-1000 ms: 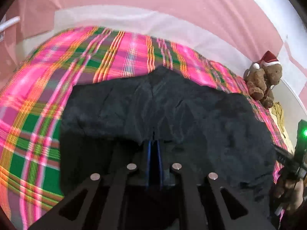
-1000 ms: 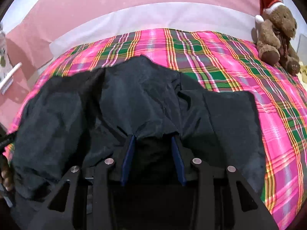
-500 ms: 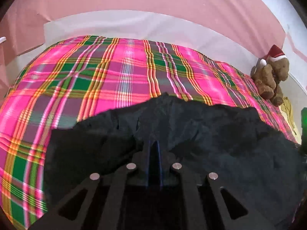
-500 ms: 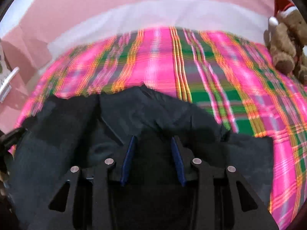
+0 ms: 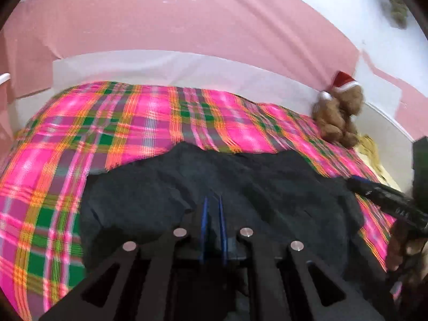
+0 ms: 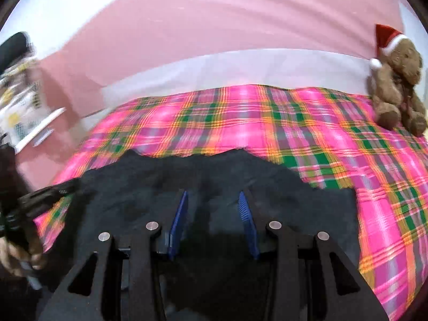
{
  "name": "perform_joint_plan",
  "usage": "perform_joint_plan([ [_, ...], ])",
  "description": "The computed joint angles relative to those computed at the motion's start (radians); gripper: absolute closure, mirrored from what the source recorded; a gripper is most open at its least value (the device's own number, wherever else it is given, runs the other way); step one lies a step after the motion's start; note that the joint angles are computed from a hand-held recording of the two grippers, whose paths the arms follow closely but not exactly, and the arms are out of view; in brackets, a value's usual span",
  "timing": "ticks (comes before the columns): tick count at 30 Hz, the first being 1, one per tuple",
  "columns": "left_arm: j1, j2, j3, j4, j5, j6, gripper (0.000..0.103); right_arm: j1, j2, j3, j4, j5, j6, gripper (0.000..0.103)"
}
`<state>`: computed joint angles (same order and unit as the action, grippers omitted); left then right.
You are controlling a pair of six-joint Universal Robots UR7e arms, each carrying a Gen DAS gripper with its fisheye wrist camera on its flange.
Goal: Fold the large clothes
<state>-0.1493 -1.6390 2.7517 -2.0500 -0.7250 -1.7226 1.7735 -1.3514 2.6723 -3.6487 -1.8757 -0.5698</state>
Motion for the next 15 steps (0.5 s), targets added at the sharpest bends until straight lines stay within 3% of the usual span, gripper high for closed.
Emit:
perform_joint_plan([
  [3,0.01,0.157,0.018,-0.191,-0.069,0.053,0.093,-0.004,0.065,0.044,-0.01,0.002,0.004,0.063],
  [5,0.062,0.27,0.04,-0.365,-0.093,0.089,0.093,-0.021,0.187,0.042,-0.107,-0.055,-0.011,0.063],
  [7,0.088,0.3,0.05,-0.431,-0.086,0.107,0.093,-0.073,0.27,0.04,-0.198,-0.048,-0.048,0.063],
  [9,0.097,0.263,0.037,-0.391,-0.089,0.1,0.094,-0.089,0.257,0.031,-0.171,-0.037,-0.041,0.064],
  [11,0.06,0.212,0.008,-0.263,-0.106,0.053,0.094,-0.04,0.195,0.031,-0.101,-0.081,0.007,0.064],
  [15,-0.091,0.159,-0.001,-0.161,-0.138,-0.035,0.094,0.019,0.082,0.106,-0.087,-0.053,0.038,0.064],
])
